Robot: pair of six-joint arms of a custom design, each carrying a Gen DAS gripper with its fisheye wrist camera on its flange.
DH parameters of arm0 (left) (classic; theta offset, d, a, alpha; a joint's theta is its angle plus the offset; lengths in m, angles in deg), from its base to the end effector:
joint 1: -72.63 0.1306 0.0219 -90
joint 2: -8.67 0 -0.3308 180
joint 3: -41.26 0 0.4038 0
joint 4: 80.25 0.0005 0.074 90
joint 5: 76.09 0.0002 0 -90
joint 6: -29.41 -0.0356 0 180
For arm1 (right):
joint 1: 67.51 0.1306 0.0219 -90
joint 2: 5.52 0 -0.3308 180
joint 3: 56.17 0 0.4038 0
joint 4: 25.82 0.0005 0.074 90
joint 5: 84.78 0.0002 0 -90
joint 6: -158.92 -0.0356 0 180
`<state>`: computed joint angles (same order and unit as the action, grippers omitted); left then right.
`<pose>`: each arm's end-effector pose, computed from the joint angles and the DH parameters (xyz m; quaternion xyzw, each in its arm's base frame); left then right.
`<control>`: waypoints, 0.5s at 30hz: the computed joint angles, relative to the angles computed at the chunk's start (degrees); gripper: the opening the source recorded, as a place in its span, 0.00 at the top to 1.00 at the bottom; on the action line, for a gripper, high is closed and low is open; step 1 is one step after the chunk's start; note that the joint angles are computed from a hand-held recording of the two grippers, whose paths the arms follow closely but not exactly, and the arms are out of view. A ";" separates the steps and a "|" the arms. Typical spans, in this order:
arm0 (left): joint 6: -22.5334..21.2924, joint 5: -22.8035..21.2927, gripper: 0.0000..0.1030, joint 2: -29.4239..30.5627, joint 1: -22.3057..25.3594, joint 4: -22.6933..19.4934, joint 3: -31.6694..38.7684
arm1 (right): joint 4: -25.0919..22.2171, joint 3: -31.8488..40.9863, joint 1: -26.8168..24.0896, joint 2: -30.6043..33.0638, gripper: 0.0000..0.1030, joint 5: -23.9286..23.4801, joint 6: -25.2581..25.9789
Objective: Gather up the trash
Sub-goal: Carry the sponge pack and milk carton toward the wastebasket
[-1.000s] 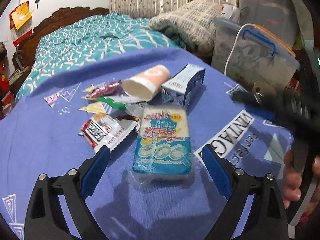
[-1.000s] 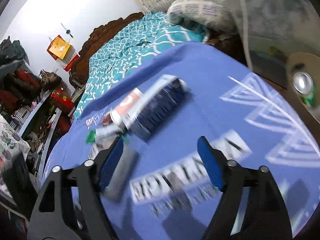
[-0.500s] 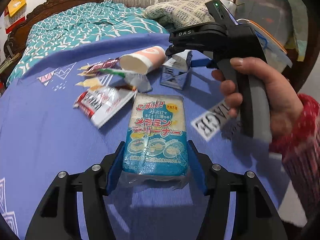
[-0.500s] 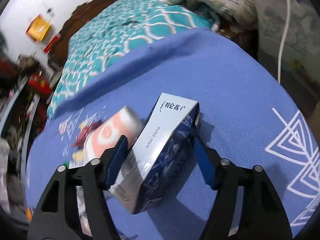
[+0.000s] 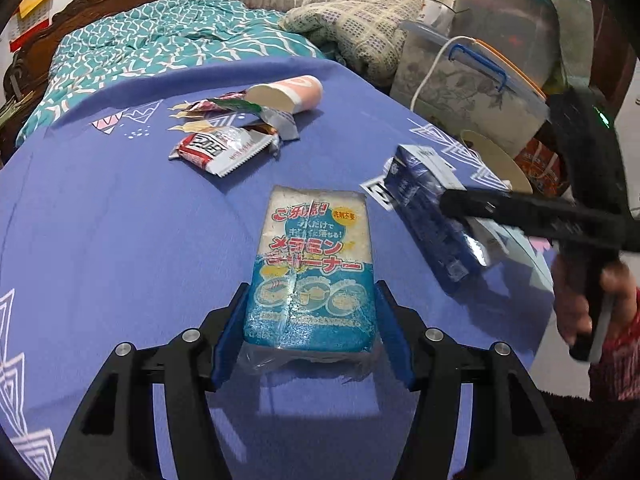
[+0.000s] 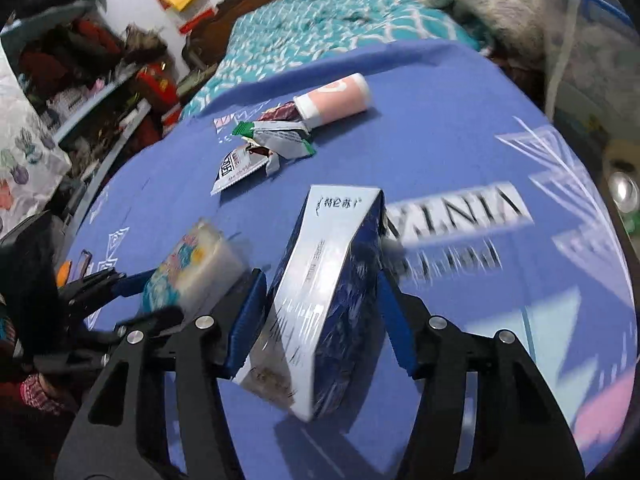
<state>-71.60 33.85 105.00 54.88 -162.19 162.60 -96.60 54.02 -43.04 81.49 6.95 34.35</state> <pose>0.4559 -0.1592 0.5399 0.2822 0.9024 -0.1822 0.2701 0.4099 0.1848 0.5388 0.0875 0.9281 0.1659 0.3216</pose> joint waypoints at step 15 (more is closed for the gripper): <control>0.26 -7.32 0.24 0.43 -2.94 1.70 1.00 | 5.17 -6.62 9.75 -3.81 0.20 19.34 -5.01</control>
